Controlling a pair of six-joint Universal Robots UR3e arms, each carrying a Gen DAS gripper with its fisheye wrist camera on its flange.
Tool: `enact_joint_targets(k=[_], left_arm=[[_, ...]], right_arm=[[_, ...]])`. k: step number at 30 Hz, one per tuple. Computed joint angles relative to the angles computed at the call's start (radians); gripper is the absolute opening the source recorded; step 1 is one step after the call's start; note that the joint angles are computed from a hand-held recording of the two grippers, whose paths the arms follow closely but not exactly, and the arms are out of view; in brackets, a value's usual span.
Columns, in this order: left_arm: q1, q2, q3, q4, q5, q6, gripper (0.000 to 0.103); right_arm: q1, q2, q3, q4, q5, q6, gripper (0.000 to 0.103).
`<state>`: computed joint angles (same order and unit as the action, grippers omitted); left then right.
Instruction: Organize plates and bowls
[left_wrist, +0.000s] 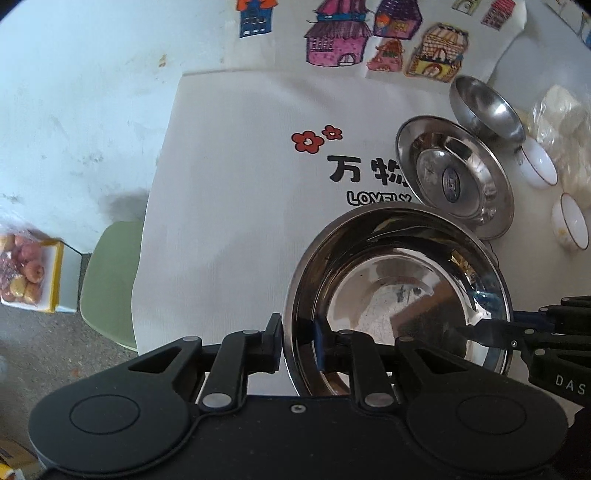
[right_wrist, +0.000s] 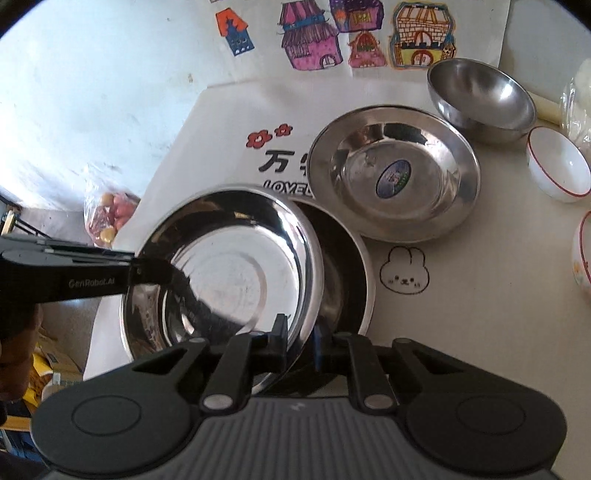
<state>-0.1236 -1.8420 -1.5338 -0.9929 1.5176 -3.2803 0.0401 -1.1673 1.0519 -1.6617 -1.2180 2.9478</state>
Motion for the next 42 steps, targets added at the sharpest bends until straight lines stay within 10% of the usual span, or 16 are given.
enact_joint_targets(k=[26,33,42], left_arm=[[-0.075,-0.128,0.154,-0.079,0.07,-0.036,0.02],[-0.062,-0.092,0.141,-0.083,0.095,-0.068,0.035],[-0.061,-0.109,0.196,-0.018,0.136,-0.116,0.083]], right_arm=[[0.016,-0.01,0.027,-0.05,-0.09,0.015,0.031],[0.015,-0.017,0.033,-0.07,-0.092,0.003,0.047],[-0.02,-0.071,0.114,-0.178,-0.106,0.082,0.08]])
